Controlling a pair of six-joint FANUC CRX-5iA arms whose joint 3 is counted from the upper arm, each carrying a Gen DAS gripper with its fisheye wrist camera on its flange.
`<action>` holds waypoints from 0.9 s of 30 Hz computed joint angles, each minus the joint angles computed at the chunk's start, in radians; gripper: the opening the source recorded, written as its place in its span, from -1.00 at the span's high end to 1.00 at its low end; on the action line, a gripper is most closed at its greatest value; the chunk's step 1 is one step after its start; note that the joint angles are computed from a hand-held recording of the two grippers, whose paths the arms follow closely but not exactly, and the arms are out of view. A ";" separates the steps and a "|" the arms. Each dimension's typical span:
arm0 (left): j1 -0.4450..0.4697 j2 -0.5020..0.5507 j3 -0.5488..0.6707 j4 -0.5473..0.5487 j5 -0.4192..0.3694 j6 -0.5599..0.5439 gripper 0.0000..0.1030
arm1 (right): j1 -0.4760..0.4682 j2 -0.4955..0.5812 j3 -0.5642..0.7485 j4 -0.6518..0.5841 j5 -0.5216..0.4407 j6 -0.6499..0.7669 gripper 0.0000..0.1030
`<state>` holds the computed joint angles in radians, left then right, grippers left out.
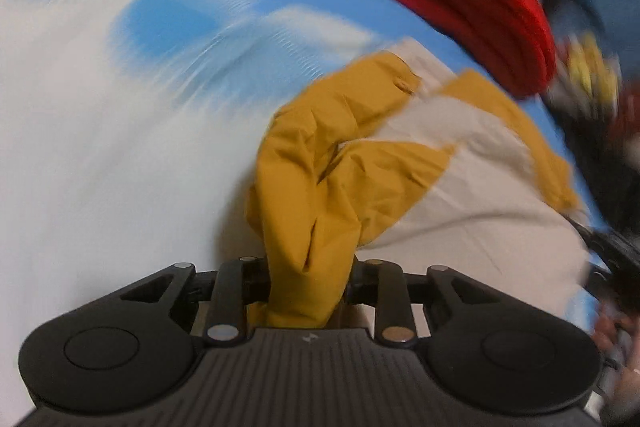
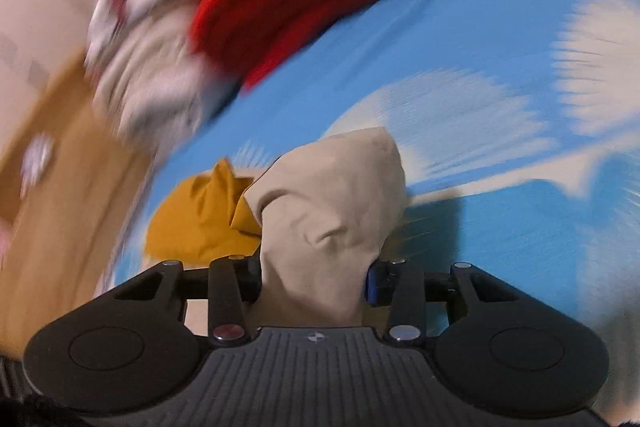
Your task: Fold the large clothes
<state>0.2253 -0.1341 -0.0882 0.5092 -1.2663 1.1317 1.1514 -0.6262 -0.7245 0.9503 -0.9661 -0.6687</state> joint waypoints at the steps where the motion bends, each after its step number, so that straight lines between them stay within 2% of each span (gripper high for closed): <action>1: -0.087 0.087 0.101 -0.032 0.043 0.009 0.42 | 0.087 -0.021 -0.033 0.051 -0.128 -0.131 0.17; 3: -0.252 0.247 0.310 -0.118 0.088 -0.011 0.42 | 0.262 -0.065 -0.125 0.144 -0.329 -0.393 0.17; 4: -0.327 0.313 0.402 -0.158 0.107 -0.023 0.42 | 0.349 -0.059 -0.143 0.153 -0.434 -0.524 0.17; 6: -0.439 0.420 0.546 -0.208 0.124 -0.013 0.42 | 0.524 0.006 -0.156 0.137 -0.658 -0.757 0.17; 7: -0.478 0.459 0.599 -0.225 0.127 -0.013 0.42 | 0.579 0.036 -0.159 0.127 -0.720 -0.827 0.16; 9: -0.539 0.515 0.674 -0.258 0.139 0.007 0.38 | 0.610 0.093 -0.159 0.114 -0.771 -0.935 0.09; 11: -0.567 0.532 0.707 -0.324 0.159 0.094 0.09 | 0.600 0.094 -0.165 0.119 -0.766 -0.959 -0.04; 12: -0.567 0.526 0.700 -0.351 0.188 0.125 -0.20 | 0.593 0.079 -0.172 0.122 -0.754 -0.957 -0.08; 13: -0.566 0.500 0.672 -0.402 0.233 0.169 -0.45 | 0.597 0.060 -0.172 0.112 -0.753 -0.960 -0.21; 15: -0.562 0.454 0.635 -0.520 0.313 0.238 -0.73 | 0.622 0.045 -0.146 0.069 -0.799 -0.954 -0.36; 17: -0.542 0.402 0.604 -0.607 0.332 0.286 -0.75 | 0.665 0.054 -0.087 0.001 -0.878 -0.971 -0.65; 19: -0.492 0.326 0.539 -0.570 0.336 0.259 -0.75 | 0.714 0.077 -0.017 -0.074 -0.992 -0.994 -0.70; 21: -0.415 0.200 0.408 -0.467 0.366 0.182 -0.82 | 0.750 0.110 0.071 -0.152 -1.104 -1.006 -0.69; 22: -0.373 0.130 0.336 -0.398 0.374 0.121 -0.96 | 0.743 0.145 0.155 -0.219 -1.175 -0.945 -0.71; 23: -0.330 0.054 0.261 -0.338 0.379 0.059 -1.00 | 0.730 0.184 0.211 -0.234 -1.232 -0.831 -0.71; 25: -0.256 -0.105 0.145 -0.270 0.367 -0.015 -1.00 | 0.709 0.257 0.316 -0.229 -1.298 -0.569 -0.71; 27: -0.199 -0.261 0.021 -0.169 0.342 -0.096 -1.00 | 0.726 0.327 0.389 -0.148 -1.313 -0.308 -0.76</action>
<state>0.0258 -0.3951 -0.0675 0.3405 -0.9241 1.0360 1.8772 -0.2991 -0.3358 0.8026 -2.2795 -0.9763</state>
